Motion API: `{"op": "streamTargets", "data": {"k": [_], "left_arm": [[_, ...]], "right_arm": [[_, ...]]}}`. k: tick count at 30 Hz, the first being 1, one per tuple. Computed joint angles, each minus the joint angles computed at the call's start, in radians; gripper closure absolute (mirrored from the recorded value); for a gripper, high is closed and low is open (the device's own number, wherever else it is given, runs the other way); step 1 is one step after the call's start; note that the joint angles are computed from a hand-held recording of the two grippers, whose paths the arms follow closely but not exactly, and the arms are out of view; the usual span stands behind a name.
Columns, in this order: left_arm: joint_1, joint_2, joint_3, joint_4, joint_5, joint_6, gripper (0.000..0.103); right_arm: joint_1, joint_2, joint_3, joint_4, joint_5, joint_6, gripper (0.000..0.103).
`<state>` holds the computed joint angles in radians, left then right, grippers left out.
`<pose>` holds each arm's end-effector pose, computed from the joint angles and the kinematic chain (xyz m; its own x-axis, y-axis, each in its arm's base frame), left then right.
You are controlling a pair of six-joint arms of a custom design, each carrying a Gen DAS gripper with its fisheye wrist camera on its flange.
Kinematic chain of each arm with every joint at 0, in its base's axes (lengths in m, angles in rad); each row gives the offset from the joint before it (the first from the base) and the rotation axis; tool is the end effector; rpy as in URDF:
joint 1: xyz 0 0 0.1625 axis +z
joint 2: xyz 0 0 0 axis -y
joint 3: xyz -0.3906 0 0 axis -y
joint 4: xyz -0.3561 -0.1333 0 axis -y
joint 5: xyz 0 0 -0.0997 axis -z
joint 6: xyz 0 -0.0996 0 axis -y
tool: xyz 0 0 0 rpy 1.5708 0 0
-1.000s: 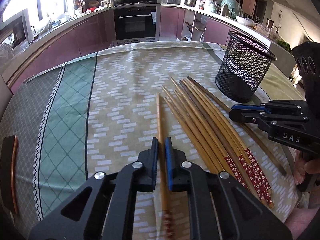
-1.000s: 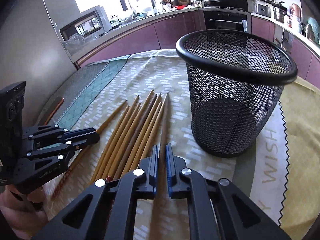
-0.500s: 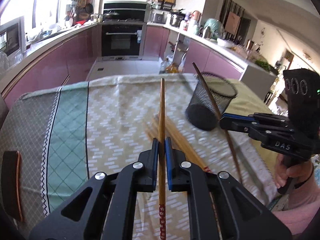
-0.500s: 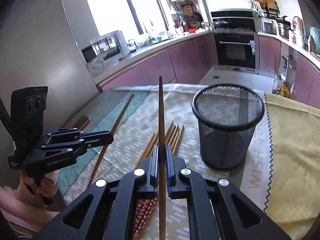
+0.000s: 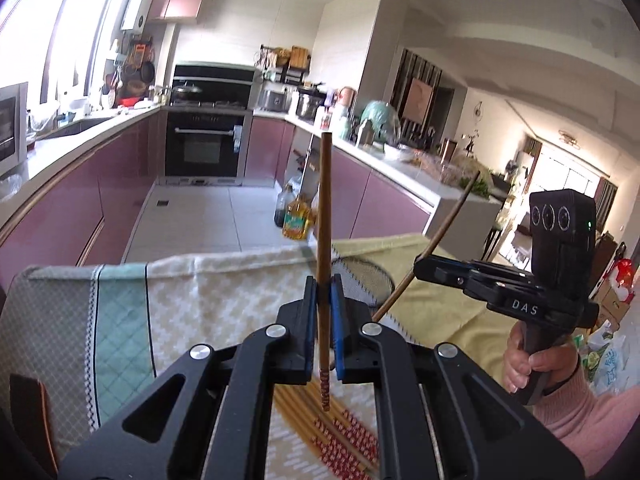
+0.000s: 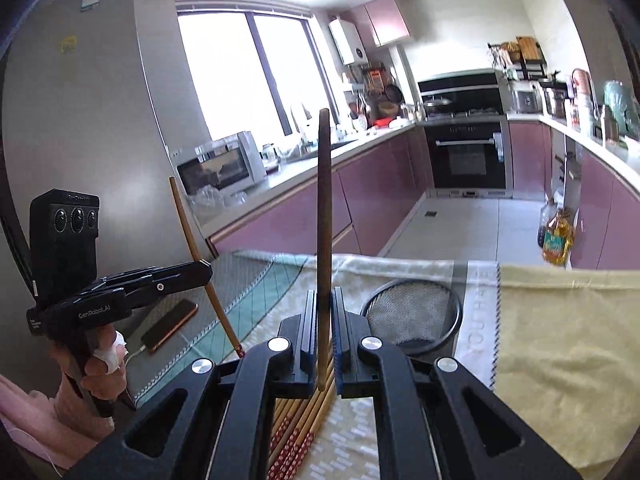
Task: Organize utensils
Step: 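Lift the held chopstick upright with the left tool while the right tool lifts its chopstick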
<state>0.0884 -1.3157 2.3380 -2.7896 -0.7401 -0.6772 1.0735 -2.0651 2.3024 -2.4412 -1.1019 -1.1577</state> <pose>-0.3753 -0.2409 0.1902 -0.7705 0.4593 -0.4420 0.6341 0.4804 -0.6059 0.0166 -0.3432 0.4100 -0.7182 -0.5724 0.3956 -0.6805 0.4590 -0.5712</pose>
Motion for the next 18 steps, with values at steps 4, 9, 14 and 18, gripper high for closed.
{"op": "streamTargets", "data": {"k": [4, 9, 14, 18], "left_arm": [[0.028, 0.053, -0.065, -0.097, 0.011, 0.092, 0.095], [0.061, 0.133, -0.165, -0.170, -0.001, 0.192, 0.095], [0.095, 0.215, -0.251, -0.218, -0.025, 0.262, 0.095], [0.116, 0.275, -0.299, -0.238, -0.022, 0.292, 0.095]], "right_arm": [[0.029, 0.018, -0.043, -0.024, 0.018, 0.018, 0.097], [0.073, 0.051, -0.108, -0.054, 0.014, 0.058, 0.097], [0.090, 0.086, -0.133, -0.110, 0.006, 0.081, 0.097], [0.096, 0.116, -0.150, -0.144, -0.024, 0.094, 0.097]]}}
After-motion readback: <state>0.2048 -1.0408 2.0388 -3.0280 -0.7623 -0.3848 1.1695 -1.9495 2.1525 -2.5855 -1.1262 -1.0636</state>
